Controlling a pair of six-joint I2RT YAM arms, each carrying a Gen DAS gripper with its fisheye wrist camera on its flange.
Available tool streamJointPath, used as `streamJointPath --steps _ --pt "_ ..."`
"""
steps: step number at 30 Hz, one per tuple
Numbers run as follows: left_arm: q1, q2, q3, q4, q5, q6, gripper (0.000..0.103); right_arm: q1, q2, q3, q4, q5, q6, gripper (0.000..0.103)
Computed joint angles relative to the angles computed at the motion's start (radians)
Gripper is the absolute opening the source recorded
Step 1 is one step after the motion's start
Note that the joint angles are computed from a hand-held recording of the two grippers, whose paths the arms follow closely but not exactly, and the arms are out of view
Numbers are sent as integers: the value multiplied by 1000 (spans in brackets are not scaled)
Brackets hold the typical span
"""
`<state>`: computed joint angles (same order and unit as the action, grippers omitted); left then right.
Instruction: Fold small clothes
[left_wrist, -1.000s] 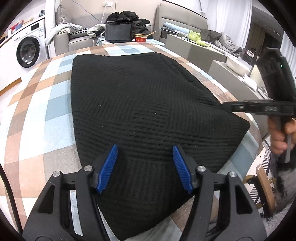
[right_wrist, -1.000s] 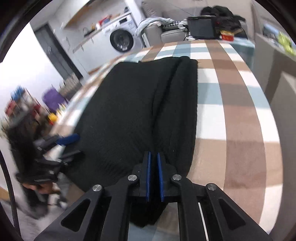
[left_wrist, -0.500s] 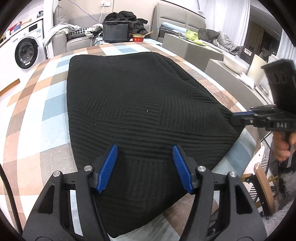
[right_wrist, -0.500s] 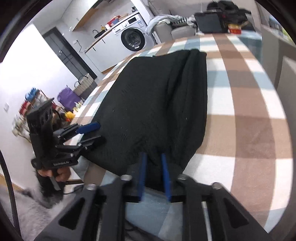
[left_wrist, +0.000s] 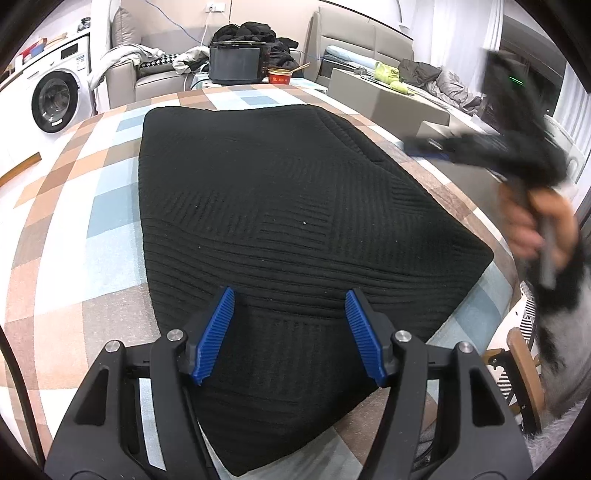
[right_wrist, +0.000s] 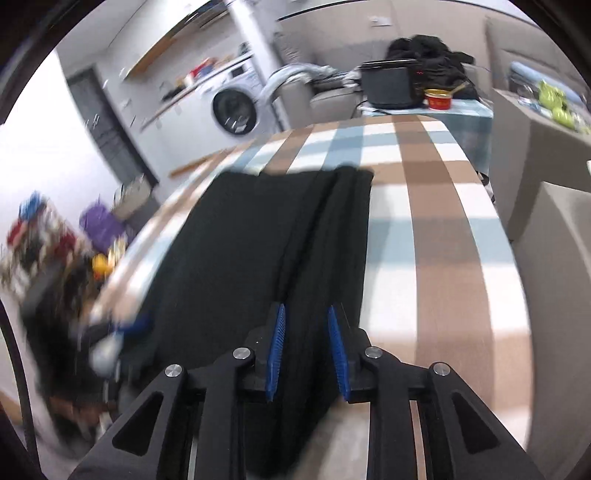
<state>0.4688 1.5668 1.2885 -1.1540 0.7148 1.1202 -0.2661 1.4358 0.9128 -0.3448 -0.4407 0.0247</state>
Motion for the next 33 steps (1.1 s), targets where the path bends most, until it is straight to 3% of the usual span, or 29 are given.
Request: streamJointPath --steps 2,6,10,15,16,19,22,27,30,33 --pt "3 0 -3 17 0 -5 60 16 123 93 33 27 41 28" --pt "9 14 1 14 9 10 60 20 346 290 7 -38 94 28" --pt "8 21 5 9 14 16 63 2 431 372 1 -141 116 30" --pt "8 14 -4 11 15 26 64 49 493 442 0 -62 112 29" --pt "8 13 -3 10 14 24 64 60 503 451 -2 -41 110 18" --pt "25 -7 -1 11 26 4 64 76 456 422 42 -24 110 8" --pt "44 -10 20 -13 61 22 65 70 352 356 112 -43 97 7" --pt "33 4 14 20 26 -3 65 55 445 435 -3 38 81 8" --pt "38 10 17 25 20 -5 64 2 478 442 -22 -52 139 12" --pt "49 35 45 17 27 -15 64 -24 367 332 -5 -46 129 24"
